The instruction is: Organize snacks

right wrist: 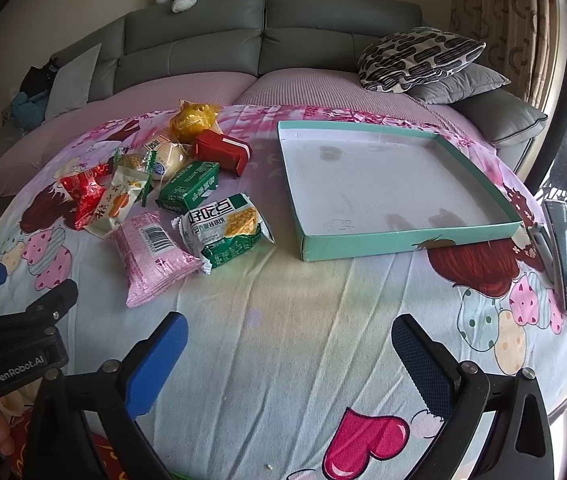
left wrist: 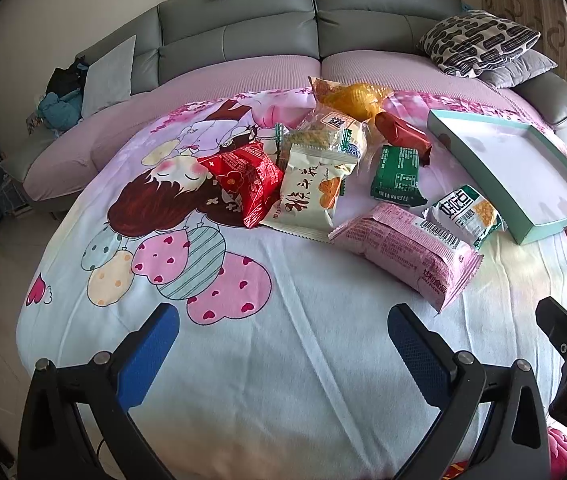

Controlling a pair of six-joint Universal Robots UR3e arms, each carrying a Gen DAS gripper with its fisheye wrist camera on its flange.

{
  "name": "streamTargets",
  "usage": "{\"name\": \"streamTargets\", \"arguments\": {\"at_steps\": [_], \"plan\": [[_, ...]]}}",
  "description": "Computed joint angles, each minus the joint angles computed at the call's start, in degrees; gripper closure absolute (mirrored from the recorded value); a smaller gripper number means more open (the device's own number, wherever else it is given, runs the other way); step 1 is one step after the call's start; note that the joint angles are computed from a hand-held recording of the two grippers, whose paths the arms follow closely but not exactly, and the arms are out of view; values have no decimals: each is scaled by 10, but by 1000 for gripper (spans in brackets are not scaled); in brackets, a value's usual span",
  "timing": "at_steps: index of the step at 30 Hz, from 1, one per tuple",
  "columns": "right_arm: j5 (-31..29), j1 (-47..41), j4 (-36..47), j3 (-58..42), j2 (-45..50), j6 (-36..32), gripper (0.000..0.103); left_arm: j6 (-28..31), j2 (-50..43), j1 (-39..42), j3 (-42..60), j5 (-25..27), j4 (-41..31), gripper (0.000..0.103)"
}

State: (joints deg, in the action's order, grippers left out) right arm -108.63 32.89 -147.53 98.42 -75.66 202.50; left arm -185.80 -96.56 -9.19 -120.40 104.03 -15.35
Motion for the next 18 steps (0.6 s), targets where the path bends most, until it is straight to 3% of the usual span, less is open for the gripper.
{"name": "streamTargets", "arguments": {"at_steps": [4,11,18], "plan": [[4,0,4,-5,3,-2,0,0,0,-2,5,0,-8,0],[42,-19,-6,1,-12,-10,0,20,5,20,42,-59,-48,0],[64,-50,3,-37,7,-28,0,-3,-67,31,151,-123,-138,0]]}}
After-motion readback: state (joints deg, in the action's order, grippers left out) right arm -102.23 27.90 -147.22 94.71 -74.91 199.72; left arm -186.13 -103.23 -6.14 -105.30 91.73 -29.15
